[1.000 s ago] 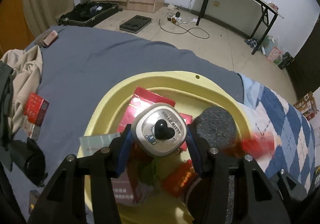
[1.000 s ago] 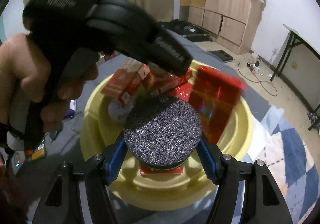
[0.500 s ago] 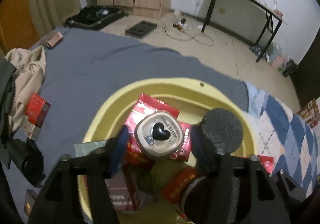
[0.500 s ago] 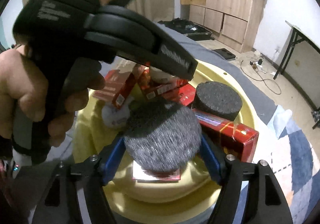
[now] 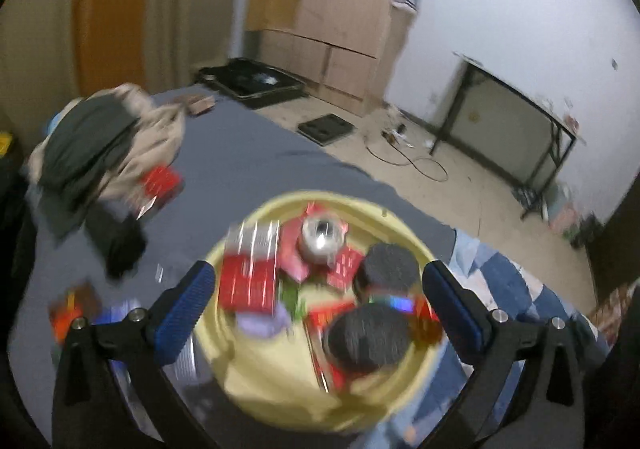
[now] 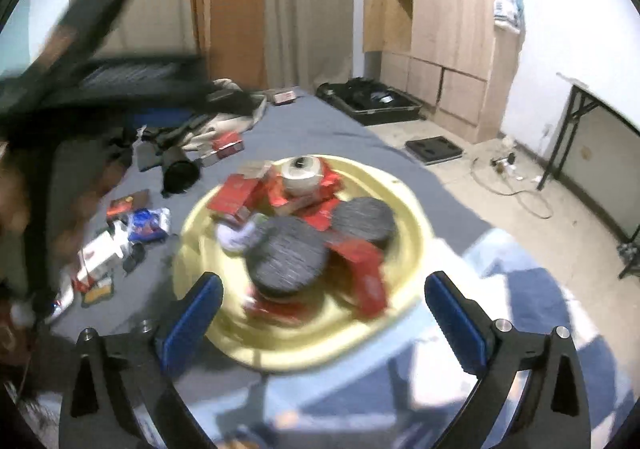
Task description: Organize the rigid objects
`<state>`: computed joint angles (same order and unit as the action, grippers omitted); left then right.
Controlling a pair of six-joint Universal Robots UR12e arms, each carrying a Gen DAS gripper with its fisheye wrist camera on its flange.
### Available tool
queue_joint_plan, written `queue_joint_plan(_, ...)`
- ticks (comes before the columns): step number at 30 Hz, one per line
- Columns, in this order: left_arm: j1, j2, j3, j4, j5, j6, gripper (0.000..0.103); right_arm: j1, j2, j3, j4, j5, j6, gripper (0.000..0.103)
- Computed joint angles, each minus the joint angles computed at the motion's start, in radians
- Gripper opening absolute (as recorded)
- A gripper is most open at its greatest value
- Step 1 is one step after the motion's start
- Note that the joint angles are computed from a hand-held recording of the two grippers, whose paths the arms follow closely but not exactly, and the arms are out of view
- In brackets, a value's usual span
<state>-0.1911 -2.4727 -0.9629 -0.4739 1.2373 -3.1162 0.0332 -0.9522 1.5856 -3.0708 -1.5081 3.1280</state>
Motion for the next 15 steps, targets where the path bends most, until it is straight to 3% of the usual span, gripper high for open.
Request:
queue_joint_plan(2, -0.002, 0.051, -0.124, 0.055, 0.001, 0.013, 0.103, -0.003, -0.021, 0.033, 0.004, -0.035, -0.019, 0.103)
queue_joint_plan(6, -0.021, 0.1, -0.247, 0.064, 0.056, 0.043, 0.103, -0.016, -0.04, 0.074, 0.037, -0.099, 0.027, 0.103)
queue_joint_plan(8, -0.025, 0.106, -0.27, 0.055, 0.072, 0.017, 0.103, -0.019, -0.039, 0.078, 0.062, -0.112, 0.04, 0.103)
queue_joint_plan(12, -0.043, 0.086, -0.235, -0.082, 0.139, 0.029, 0.103, -0.017, -0.019, 0.058, 0.119, -0.119, 0.025, 0.103)
queue_joint_plan(15, -0.043, 0.063, -0.2, -0.126, 0.181, -0.057, 0.103, -0.013, -0.002, 0.036, 0.138, -0.107, 0.021, 0.103)
